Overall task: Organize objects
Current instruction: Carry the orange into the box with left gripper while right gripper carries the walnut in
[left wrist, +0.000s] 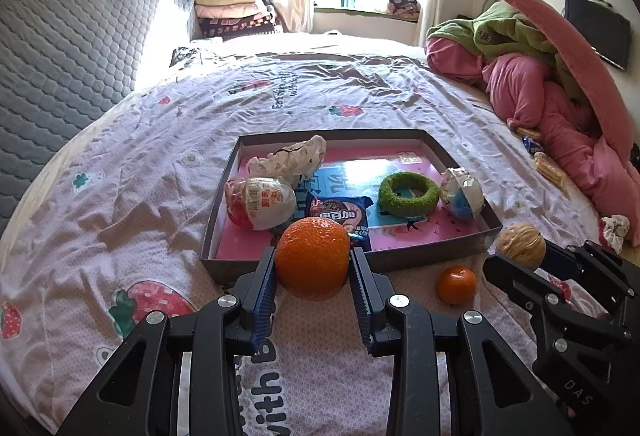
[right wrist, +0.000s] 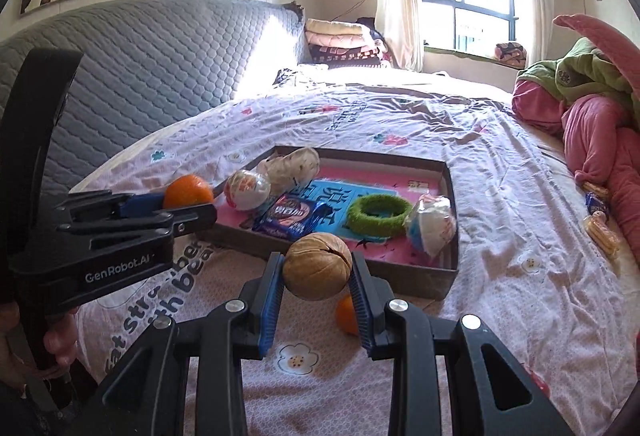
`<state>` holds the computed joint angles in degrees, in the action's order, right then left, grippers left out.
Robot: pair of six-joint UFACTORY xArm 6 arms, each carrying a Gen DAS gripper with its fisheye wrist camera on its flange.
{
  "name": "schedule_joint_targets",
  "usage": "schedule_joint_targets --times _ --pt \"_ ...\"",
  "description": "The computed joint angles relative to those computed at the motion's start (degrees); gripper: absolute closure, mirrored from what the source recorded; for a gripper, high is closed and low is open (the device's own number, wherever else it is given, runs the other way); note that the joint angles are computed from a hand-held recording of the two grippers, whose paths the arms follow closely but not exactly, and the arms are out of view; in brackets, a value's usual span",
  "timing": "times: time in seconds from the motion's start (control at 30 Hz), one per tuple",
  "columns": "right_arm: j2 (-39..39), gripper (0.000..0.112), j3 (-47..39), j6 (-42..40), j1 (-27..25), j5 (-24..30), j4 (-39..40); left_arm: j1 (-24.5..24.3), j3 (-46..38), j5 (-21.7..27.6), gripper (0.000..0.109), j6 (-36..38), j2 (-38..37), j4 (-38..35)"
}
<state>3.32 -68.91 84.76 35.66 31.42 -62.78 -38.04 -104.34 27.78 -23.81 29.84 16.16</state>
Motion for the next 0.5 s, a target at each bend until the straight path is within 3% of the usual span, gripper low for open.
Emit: schedule_joint_targets --times 0.5 --pt "-0.45 0.080 -4.00 -2.19 -2.08 1.68 -1.00 0.73 -8.70 1.66 0.072 1.48 4.09 -0.11"
